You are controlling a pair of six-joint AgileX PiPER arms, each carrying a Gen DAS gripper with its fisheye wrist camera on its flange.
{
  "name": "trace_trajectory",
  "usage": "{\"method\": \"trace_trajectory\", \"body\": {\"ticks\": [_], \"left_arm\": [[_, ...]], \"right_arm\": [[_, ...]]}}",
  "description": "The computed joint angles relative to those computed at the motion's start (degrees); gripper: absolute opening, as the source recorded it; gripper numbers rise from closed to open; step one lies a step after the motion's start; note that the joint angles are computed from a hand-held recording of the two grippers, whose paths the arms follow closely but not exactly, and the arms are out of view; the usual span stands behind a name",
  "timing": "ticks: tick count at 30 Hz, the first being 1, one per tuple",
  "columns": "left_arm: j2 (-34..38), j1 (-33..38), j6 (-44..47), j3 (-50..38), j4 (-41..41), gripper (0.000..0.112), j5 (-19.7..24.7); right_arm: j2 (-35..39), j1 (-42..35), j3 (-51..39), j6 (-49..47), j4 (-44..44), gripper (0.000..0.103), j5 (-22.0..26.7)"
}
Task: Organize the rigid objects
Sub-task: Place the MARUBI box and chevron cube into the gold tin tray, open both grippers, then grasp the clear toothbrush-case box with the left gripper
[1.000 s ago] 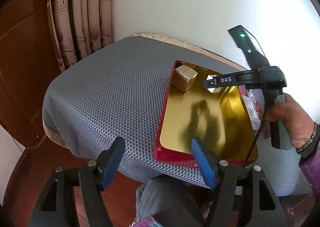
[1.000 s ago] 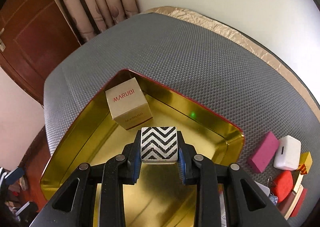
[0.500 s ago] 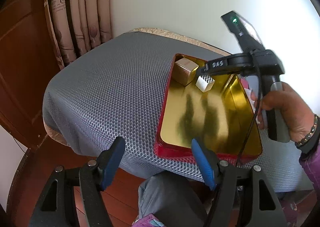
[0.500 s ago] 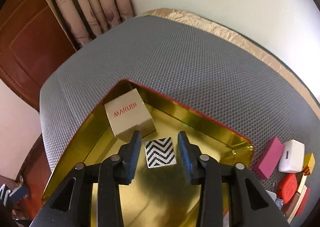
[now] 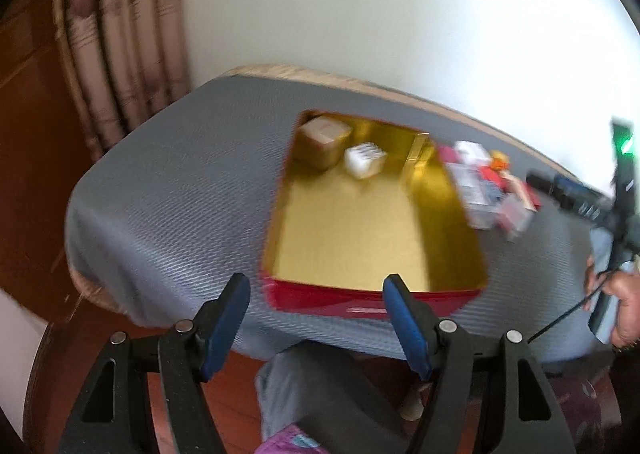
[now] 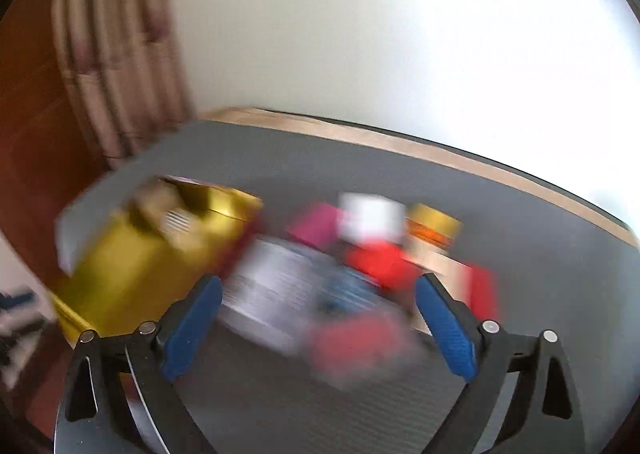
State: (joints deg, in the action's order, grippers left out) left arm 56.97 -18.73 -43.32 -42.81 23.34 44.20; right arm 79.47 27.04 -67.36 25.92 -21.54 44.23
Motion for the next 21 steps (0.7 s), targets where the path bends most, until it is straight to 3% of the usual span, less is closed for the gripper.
{"method": "trace_trajectory", "body": {"ticks": [3, 6, 8, 10, 15, 21], "left_arm": [[0.70, -5.30, 1.79, -2.12, -1.36, 0.071, -0.63], [4.60, -7.62, 8.18, -6.71, -7.15, 0.071, -2.13], [10.18, -7.55, 15.13, -12.73, -14.29, 0.071, -1.84], [15.66, -7.84, 19.50, -19.11, -18.66, 0.071, -0.62], [33.75, -5.90, 28.85, -39.90, -30.26, 0.071, 6.67], [50.98, -5.65, 25.61, -60.36, -28.83, 0.071, 16.65]], "right_arm": [[-3.44, -9.05, 6.72, -1.86, -3.79, 0.097, 0.95], [-5.83, -18.17, 11.76, -6.61, -1.78, 0.097, -2.60], [-6.76, -23.04, 14.63, -10.24, 1.24, 0.097, -5.20], [-7.15, -28.74, 15.26, -18.10, 9.59, 0.097, -6.85], [-8.32, -32.55, 16.27, -26.42, 17.90, 0.100, -8.75], [-9.41, -37.30, 17.23, -36.48, 29.54, 0.102, -9.23]]}}
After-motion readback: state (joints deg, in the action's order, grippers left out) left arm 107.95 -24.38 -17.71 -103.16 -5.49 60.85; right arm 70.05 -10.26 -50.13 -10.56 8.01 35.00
